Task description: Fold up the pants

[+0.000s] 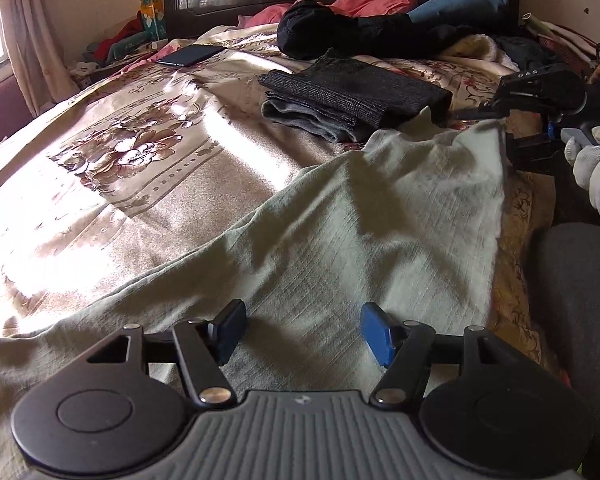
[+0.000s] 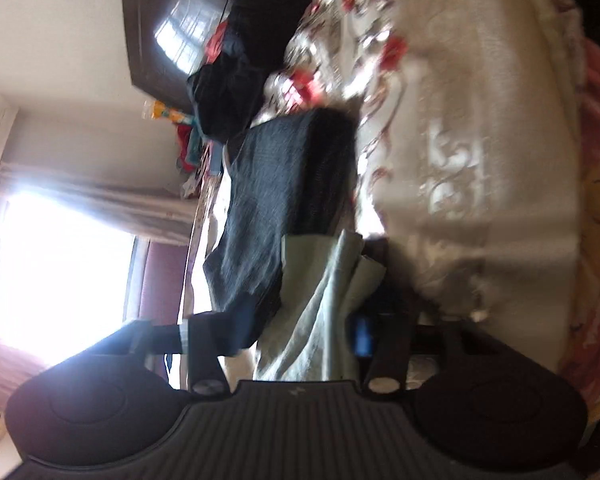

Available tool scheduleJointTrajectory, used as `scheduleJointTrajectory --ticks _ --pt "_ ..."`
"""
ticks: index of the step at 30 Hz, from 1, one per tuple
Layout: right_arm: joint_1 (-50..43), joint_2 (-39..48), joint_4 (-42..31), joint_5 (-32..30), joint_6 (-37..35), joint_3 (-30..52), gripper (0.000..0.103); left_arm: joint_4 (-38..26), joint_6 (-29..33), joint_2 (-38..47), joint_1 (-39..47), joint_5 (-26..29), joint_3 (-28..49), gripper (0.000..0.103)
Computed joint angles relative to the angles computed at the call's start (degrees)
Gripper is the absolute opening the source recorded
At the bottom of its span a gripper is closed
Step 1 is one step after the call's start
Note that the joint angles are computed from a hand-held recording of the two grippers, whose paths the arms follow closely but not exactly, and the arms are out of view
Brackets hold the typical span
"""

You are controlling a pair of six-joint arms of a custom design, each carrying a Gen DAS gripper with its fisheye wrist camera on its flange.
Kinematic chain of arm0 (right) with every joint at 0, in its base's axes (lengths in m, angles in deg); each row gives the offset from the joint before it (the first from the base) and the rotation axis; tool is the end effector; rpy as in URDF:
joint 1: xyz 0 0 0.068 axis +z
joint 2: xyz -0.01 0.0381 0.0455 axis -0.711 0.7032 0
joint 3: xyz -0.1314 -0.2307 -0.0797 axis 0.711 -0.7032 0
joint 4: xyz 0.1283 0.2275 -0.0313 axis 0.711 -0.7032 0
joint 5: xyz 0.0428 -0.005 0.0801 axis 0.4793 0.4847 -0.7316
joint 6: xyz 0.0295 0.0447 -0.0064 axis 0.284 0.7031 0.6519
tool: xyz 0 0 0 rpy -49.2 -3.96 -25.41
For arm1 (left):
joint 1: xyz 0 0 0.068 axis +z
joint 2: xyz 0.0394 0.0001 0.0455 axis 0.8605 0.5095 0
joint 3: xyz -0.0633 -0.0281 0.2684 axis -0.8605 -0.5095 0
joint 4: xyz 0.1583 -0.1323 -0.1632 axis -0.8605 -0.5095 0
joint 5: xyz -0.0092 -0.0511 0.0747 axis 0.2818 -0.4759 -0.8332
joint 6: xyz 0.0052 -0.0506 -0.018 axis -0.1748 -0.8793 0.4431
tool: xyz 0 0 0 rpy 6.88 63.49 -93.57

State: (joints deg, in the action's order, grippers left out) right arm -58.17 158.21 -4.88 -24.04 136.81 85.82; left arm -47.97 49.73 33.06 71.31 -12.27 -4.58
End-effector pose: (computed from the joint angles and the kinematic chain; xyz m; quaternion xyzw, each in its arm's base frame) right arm 0.3545 -0.0570 -0.0238 0.3386 0.7732 0.4513 0.2897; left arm 0.2764 0.0434 0.0109 0.2248 0.8990 -0.0687 0.3695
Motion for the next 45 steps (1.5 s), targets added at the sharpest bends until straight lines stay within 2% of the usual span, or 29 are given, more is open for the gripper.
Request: scheduleJointTrajectory --ticks 2,4,6,8,10,11,12,14,16,18,20,23,27,29,31,33,38,41,43,45 --pt "1.2 -0.4 -1.7 -0.1 0.3 1.2 0.005 -0.3 0.1 -0.7 0.0 -0.4 -0.3 0.076" --pt "0.0 -2.7 7.1 -0.5 2.7 -3.0 0.004 0.3 -0.1 -2.4 0.0 -1.4 -1.6 0.076" --pt "-2.3 -6.4 14.1 -0.9 3.6 -8.3 0.004 1.9 -1.6 -4.7 1.4 0.7 -3.7 0.078" --pt "-3.3 -9.8 11.0 1.3 -2.1 -10.7 0.004 3.5 -4.7 -4.2 2.4 2.8 -4.2 0.085" --pt "-3.9 -9.7 1.8 1.5 -3.2 -8.2 0.004 -0.6 -6.7 -0.9 1.3 2.1 -1.0 0.086" --pt "-4.2 -9.2 1.1 0.7 -1.7 -8.0 0.004 1.3 -6.7 0.3 0.3 0.6 -1.4 0.086" --pt "-4.4 -9.3 4.7 0.4 -1.1 -9.7 0.004 4.3 -6.2 0.6 -0.5 -0.3 -2.7 0.086" --pt "-3.4 -11.7 5.1 3.2 -4.2 -11.8 0.004 5.2 -5.3 -0.3 -0.3 0.8 -3.9 0.086" --pt "-2.7 -12.8 -1.6 3.1 -3.9 -9.0 0.004 0.3 -5.2 -0.3 0.4 0.8 -1.7 0.087" --pt "-0.9 -15.5 -0.6 3.0 -3.7 -9.5 0.004 0.0 -6.1 -1.9 2.1 1.6 -2.1 0.087" --pt "2.5 -21.0 -1.7 4.4 -7.2 -10.7 0.004 -1.0 -6.4 -4.7 5.6 4.8 -3.2 0.087" --pt "11.5 -29.1 -9.8 5.7 -15.1 -9.2 0.004 -3.5 -5.2 -9.6 12.7 8.1 -5.4 0.087" --pt "28.5 -30.2 -18.9 9.4 -22.7 -2.3 0.004 -9.2 0.4 -15.9 28.5 13.7 -7.7 0.087" --pt "37.1 -27.5 -21.9 12.2 -26.3 3.0 0.004 -12.2 3.4 -17.6 36.7 16.1 -7.5 0.087" --pt "43.2 -23.4 -24.8 12.0 -26.3 9.2 0.004 -16.2 6.9 -17.8 44.1 18.0 -5.8 0.088" --pt "49.7 -18.4 -28.6 11.9 -27.0 16.8 0.004 -18.7 10.5 -16.6 51.9 18.9 -3.8 0.088" --pt "63.6 -7.8 -37.9 14.7 -34.0 33.4 0.004 -24.6 16.8 -10.6 66.3 20.7 3.0 0.088" --pt "69.4 -3.3 -42.5 16.7 -39.3 39.9 0.004 -29.3 18.8 -6.6 72.0 21.6 7.7 0.088" --pt "74.0 -1.0 -45.3 22.5 -46.4 42.9 0.004 -32.8 20.8 -4.1 75.1 22.7 10.6 0.088" --pt "76.6 0.8 -47.9 24.4 -49.0 45.1 0.005 -35.0 22.1 -2.2 76.8 23.4 12.2 0.088"
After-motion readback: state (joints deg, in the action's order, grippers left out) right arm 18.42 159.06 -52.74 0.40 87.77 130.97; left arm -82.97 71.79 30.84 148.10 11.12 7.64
